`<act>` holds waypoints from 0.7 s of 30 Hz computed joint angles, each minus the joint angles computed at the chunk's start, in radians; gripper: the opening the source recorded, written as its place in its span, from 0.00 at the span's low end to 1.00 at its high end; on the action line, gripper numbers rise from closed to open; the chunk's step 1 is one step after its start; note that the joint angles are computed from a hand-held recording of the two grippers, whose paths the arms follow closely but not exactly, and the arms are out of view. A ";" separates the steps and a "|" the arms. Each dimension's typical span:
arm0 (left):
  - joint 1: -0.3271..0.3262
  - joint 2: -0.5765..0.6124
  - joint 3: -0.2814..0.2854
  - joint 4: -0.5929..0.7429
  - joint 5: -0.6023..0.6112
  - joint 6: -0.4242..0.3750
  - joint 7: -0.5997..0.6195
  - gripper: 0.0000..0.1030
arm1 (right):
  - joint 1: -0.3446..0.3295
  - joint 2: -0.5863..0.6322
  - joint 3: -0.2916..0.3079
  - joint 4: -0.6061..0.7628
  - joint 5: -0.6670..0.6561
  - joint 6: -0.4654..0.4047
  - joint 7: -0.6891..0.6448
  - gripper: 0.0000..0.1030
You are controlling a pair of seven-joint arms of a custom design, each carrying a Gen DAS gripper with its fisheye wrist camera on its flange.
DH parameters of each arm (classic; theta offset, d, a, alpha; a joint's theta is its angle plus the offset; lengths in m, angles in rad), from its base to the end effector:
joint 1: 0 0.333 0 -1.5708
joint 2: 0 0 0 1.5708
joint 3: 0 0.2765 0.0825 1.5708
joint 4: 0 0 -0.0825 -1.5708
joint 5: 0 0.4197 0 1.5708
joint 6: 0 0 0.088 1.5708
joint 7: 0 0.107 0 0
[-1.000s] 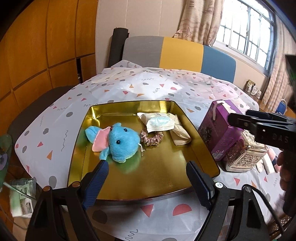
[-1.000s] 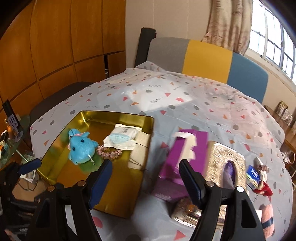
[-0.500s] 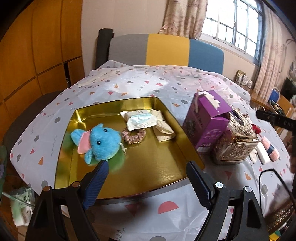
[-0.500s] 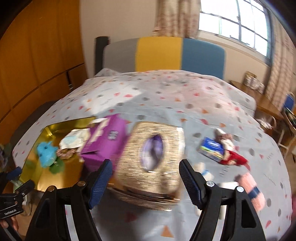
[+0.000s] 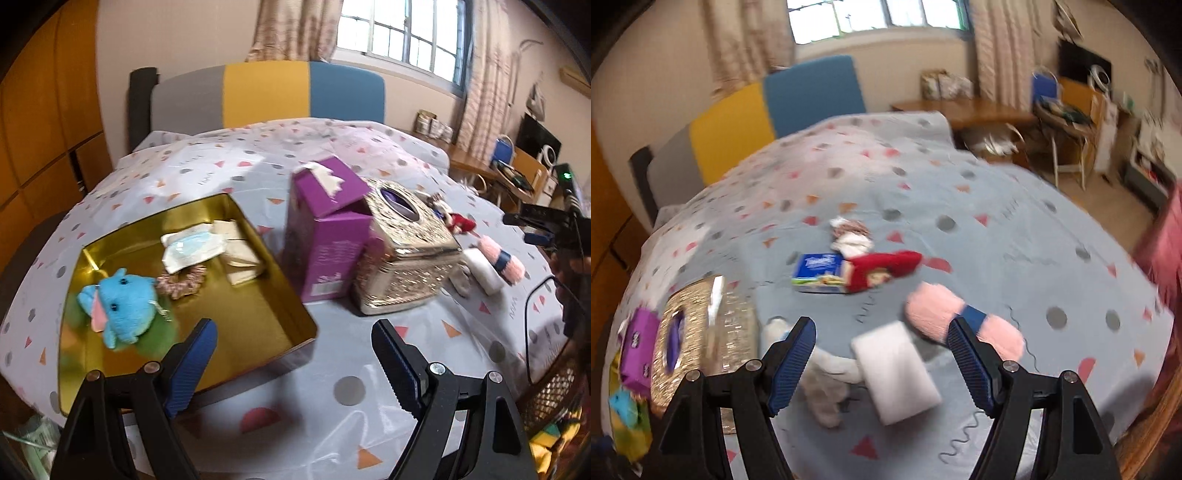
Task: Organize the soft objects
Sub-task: 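Withdraw the right gripper from the tray toward the gray knit glove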
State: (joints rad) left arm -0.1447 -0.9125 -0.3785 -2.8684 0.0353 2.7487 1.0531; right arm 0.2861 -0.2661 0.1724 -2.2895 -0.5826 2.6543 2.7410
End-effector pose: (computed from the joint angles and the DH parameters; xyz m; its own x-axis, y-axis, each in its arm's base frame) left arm 0.3515 -0.1832 0.4538 -0.0286 -0.9988 0.0394 -0.6921 -0.0087 -0.7218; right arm 0.4881 0.2611 0.4706 -0.1900 -0.9628 -0.1922 -0.7028 0.2701 -0.6581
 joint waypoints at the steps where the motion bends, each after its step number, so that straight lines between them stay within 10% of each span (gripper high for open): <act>1: -0.007 0.014 0.001 0.007 -0.002 0.002 0.005 0.84 | 0.010 0.002 -0.019 -0.008 0.038 0.020 -0.034 0.73; 10: -0.033 0.063 0.009 0.030 -0.011 -0.013 0.024 0.84 | 0.114 0.210 -0.096 0.152 0.518 -0.029 -0.661 0.69; 21: -0.032 0.112 0.018 0.049 -0.017 -0.021 0.034 0.84 | 0.078 0.411 -0.044 0.355 0.607 -0.098 -0.854 0.63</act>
State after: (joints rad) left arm -0.1769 -0.8002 -0.3607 -2.8189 0.0183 2.7274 1.0869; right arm 0.3641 0.1452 0.1288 -1.9343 0.0240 2.5568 1.8870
